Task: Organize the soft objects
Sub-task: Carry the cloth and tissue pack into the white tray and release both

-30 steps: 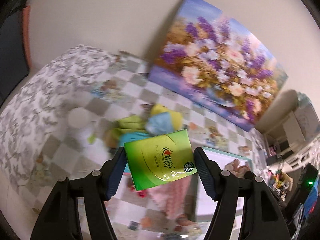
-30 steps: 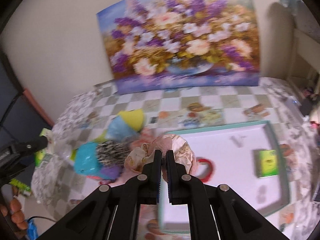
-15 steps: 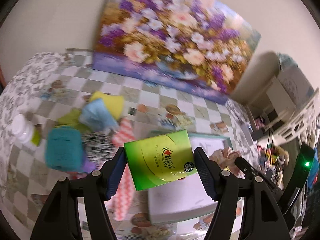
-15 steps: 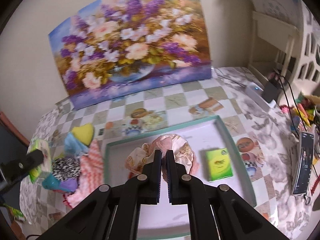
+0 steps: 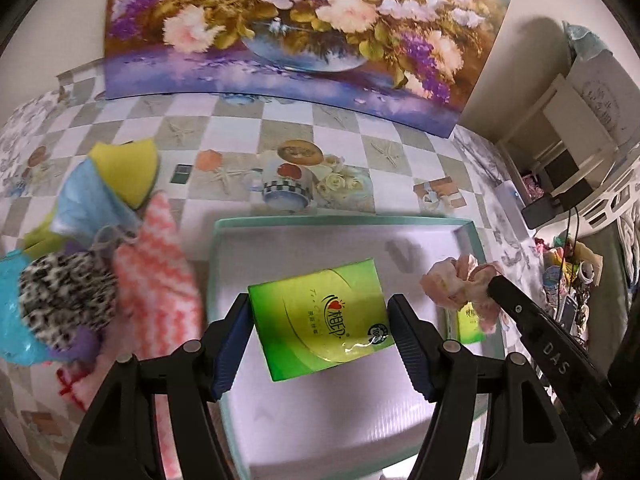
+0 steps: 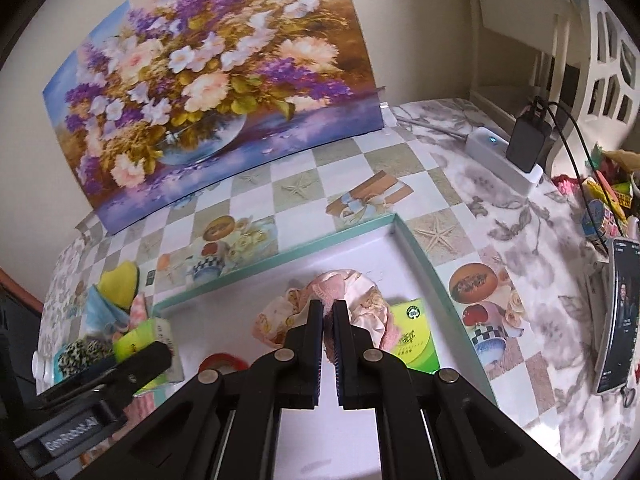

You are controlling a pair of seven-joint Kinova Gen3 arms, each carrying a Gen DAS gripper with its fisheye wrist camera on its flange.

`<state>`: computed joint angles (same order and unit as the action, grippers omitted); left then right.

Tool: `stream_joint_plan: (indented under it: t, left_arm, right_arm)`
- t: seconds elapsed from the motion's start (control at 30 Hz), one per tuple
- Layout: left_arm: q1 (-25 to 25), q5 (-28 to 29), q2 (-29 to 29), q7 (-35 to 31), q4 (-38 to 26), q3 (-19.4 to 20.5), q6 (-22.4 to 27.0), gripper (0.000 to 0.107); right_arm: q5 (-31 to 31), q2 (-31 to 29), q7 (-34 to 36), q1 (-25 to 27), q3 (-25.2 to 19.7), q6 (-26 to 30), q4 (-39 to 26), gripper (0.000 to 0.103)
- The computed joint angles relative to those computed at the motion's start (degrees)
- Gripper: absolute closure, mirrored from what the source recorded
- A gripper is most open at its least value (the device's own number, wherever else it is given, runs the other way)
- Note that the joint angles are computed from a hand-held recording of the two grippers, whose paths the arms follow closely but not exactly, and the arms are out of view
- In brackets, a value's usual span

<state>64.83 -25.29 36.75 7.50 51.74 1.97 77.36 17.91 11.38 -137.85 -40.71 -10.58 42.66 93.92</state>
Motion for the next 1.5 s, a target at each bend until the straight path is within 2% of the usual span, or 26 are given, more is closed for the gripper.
stream_joint_plan:
  t: [0.4,0.6,0.87,1.03,1.1,1.17,1.2,1.27,1.37,1.5]
  left_arm:
    - [-2.2,0.3,3.3,-5.5,-1.5,-1.0,-6.1,0.038]
    - [-3.1,1.7,2.8,-5.1,1.3,-1.2,-8.7,0.038]
    - [-3.9,3.8,3.6,-6.8,-1.4,-0.6,-5.5,0.036]
    - [-3.3,3.4,2.4,-6.6,-2.2,-1.1,-3.9,0.020]
    - [-2.9,2.7,2.4,-6.9,-3.7,-1.2,-1.9,0.017]
    - [-2.6,2.6,2.7,-6.7,-5.5,-1.3,1.0,0.015]
    - [-2.6,2.6,2.6,-6.5,-5.9,-1.4,2.0,0.014]
    - [-2.4,2.5,2.1,-6.0,-6.1,-1.5,3.5,0.014]
    - [-2.0,1.9,1.2,-4.8,-5.9,-1.7,5.5,0.012]
    - [-1.7,1.0,-0.1,-2.5,-4.4,-1.7,6.7,0.008]
  right_arm:
    - [1.5,3.0,-0.8,0.1,2.0,1.2,-2.0,0.097]
    - [1.1,4.3,-0.2,0.3,2.1,1.8,-2.5,0.097]
    - [-0.3,5.3,1.6,-0.1,2.4,4.0,-3.4,0.094]
    - [-0.1,5.7,2.8,-0.5,2.3,8.4,-6.4,0.093]
    - [0.2,5.6,3.2,-0.9,2.2,10.5,-7.8,0.082]
    - [1.0,5.4,3.0,-1.5,2.3,12.3,-8.9,0.059]
    - [1.6,5.2,2.7,-2.0,2.4,13.4,-9.6,0.054]
    - [2.0,4.8,2.8,-2.2,2.2,14.9,-10.5,0.050]
    - [2.8,4.4,3.4,-2.7,1.8,17.4,-12.1,0.033]
    - [4.2,4.4,4.3,-3.7,1.3,20.4,-14.0,0.014]
